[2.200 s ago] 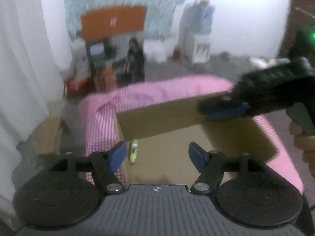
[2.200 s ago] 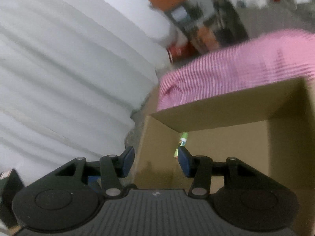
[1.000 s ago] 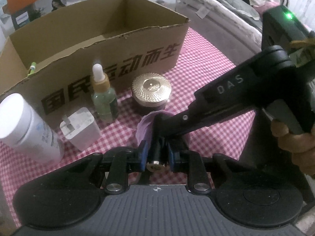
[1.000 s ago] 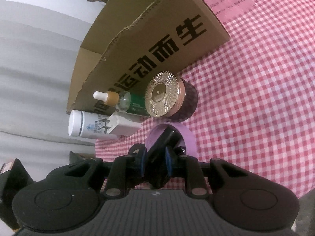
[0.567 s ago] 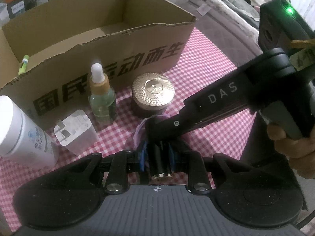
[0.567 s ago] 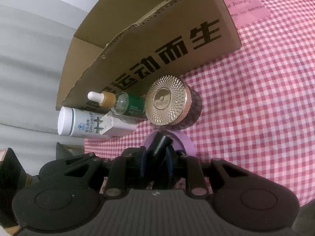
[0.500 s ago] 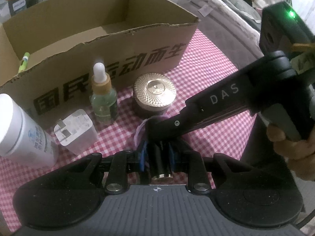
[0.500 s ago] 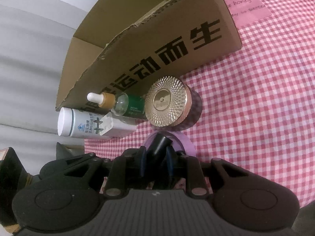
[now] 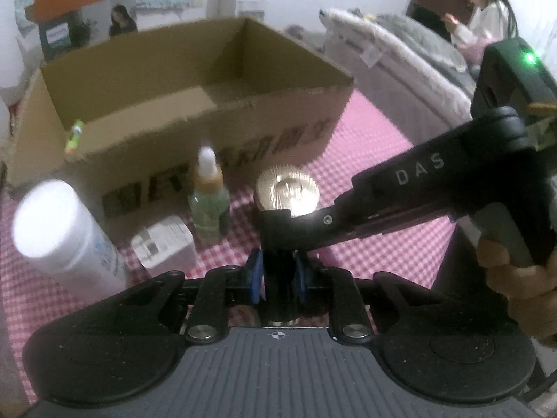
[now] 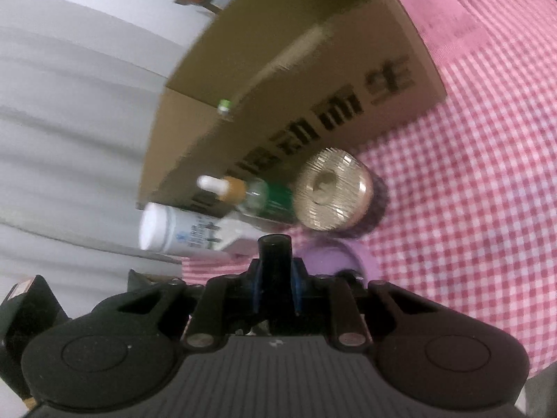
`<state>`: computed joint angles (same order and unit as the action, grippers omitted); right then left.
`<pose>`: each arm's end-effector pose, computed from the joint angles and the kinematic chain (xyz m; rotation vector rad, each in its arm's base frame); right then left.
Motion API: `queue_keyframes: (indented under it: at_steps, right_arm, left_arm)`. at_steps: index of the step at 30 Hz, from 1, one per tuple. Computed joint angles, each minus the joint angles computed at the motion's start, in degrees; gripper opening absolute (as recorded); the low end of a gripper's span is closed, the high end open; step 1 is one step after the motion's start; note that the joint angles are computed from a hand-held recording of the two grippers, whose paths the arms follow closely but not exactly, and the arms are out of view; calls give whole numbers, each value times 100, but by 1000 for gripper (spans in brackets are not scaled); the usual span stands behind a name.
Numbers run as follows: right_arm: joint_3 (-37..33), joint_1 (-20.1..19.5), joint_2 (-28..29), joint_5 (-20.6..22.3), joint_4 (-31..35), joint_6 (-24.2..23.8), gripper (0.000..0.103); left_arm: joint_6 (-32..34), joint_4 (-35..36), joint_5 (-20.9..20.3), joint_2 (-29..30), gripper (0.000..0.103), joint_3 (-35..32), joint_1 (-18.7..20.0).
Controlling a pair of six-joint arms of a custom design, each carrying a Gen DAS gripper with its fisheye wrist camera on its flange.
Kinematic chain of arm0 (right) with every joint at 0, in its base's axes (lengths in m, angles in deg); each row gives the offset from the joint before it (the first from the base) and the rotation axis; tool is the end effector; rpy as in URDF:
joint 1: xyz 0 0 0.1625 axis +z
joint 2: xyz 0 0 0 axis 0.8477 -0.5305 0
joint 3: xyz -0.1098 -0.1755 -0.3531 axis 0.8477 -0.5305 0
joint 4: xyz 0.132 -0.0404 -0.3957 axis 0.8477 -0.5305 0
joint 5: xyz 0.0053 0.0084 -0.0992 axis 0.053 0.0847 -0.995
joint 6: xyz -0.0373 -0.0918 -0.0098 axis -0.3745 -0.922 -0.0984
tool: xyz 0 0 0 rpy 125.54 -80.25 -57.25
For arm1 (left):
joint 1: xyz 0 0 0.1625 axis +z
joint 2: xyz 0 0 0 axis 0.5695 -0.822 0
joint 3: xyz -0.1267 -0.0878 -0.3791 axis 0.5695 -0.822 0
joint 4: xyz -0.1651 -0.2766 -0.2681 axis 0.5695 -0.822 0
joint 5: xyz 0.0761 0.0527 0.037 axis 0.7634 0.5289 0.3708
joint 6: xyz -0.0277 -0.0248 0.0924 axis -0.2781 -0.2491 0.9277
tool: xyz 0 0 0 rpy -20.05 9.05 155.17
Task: Organize rigid objects
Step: 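Grasp the black tube in the lilac cup with the right gripper and lift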
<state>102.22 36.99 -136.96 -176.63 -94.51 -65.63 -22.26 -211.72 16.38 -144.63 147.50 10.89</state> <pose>0.1582 -0.4114 0.1889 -0.3248 -2.9811 0.9188 -0.2199 -0.4617 0.1972 1.2584 2.5523 -0.3118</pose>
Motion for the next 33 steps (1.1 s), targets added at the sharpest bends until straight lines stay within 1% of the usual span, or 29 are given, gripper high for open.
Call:
queue_keyframes:
  at_steps: [2,3,4,5,8,11,14,16,18,20,23,27,30,31,32,33]
  right_arm:
    - [-13,147,-39,-98,-68,-56,19]
    - [-22,221,-35,-149,-124,-90,19]
    - [-38,285,6,-152,-195,-83,18]
    - [-44,320,-7,-68,-226,-79,16]
    - [-163,567,34,-191,-375,-206,16]
    - [-275,691,89,-239,-494,-367,16]
    - [-312,662,101,-248,-601,-516,16]
    - [-289,665,74,-326,-708,-612,16]
    - [-178,679,-9,-518,-806,-712,18]
    - [-83,693,-149,-724,-720,-763,18]
    - [-16,626,-42,-949,-718,-783,20]
    - [20,443,108,-774,-531,-727,21]
    - [-72,455,278,-811,-445,-782,22]
    - [-116,464,352,-848,-420,-809,23]
    - [-151,482,386,-880,-369,-810,28]
    - [-181,480,445,-891,-347,-824,36]
  left_arm:
    - [2,-89,-32,-83,13,18,-39]
    - [-24,-66,-143,-129,11,-12,-32]
    - [-69,-91,-139,-170,11,-14,-59]
    - [-34,-195,-123,-205,11,9,-88]
    - [-48,-354,-126,-251,11,-42,-121]
    - [-42,-483,-137,-164,10,-123,-98]
    - [-84,-385,-225,-86,10,-184,-20]
    - [-132,-168,-335,-65,11,-214,44]
    - [-151,97,-400,-63,12,-233,90]
    - [-195,250,-406,20,12,-238,121]
    - [-335,404,-379,186,13,-251,144]
    - [-394,490,-238,294,14,-229,149]
    - [-378,479,-130,375,14,-223,137]
    - [-382,487,-94,407,14,-232,128]
    - [-384,514,-53,432,15,-242,116]
    - [-386,523,5,457,15,-245,103]
